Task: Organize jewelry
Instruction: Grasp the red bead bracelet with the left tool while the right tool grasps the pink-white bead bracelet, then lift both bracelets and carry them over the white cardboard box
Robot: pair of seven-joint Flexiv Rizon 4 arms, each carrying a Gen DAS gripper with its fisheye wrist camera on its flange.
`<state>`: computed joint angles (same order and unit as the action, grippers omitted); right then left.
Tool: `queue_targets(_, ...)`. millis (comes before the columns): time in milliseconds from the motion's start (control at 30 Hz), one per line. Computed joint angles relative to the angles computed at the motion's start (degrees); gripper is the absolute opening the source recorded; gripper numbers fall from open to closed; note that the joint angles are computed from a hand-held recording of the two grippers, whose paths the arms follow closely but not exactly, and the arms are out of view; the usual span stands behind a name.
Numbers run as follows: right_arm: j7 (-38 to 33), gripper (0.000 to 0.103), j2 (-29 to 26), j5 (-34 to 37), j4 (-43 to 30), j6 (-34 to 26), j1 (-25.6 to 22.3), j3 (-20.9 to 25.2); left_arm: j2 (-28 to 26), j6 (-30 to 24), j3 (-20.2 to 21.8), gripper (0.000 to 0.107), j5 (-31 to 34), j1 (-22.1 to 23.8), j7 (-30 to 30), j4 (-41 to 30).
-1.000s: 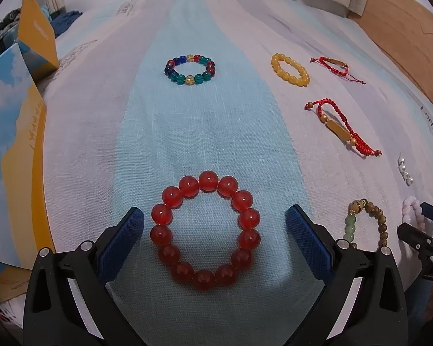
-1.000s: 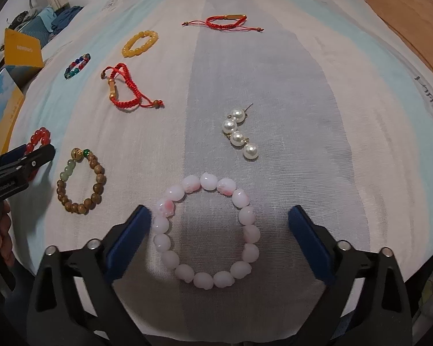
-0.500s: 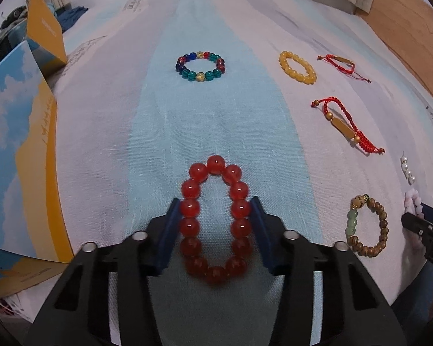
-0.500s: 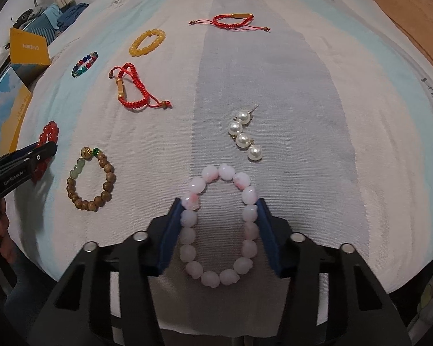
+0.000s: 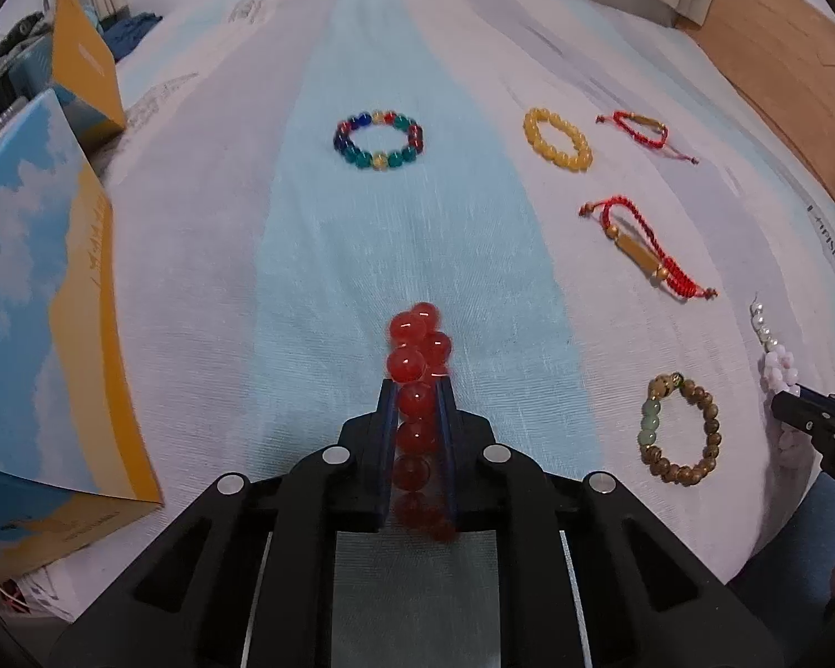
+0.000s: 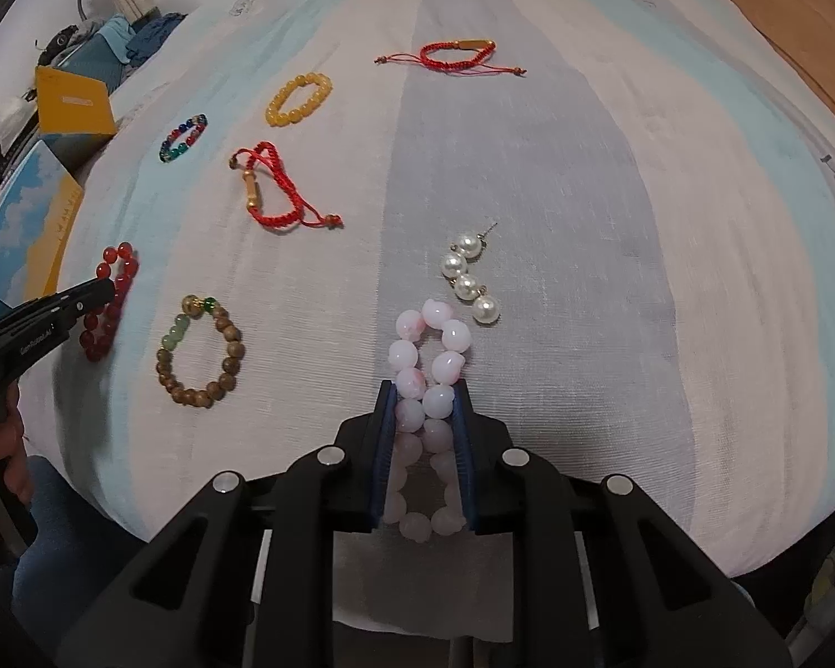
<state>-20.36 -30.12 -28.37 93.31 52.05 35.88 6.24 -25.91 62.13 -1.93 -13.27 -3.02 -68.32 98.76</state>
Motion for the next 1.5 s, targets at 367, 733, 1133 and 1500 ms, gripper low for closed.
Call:
queue_targets(367,1.1,0.019,1.3,-1.1,0.9,1.3,0.2,-0.2,0.5,-1.7,-0.8,0.012,-2.1,1.1,1.8,0.3)
queue_targets(733,2.0,0.019,2.1,-2.3,1.2,1.9,0.2,-0.5,2.1,-1.5,-1.5,0.012,-4.4,1.2,3.3,1.2)
queue_targets(1133,2.9,0.019,2.9,-4.0,0.0,0.3,0.4,-0.7,4.2,-2.1,-2.2,0.012,-7.6,1.4,4.8,1.7)
queue_targets(1500,2.4,0.019,3.0,-4.5,-2.7,-1.8,0.6,-0.5,6.2,-2.4,-2.3,0.012,-9.5,1.2,6.1,1.3)
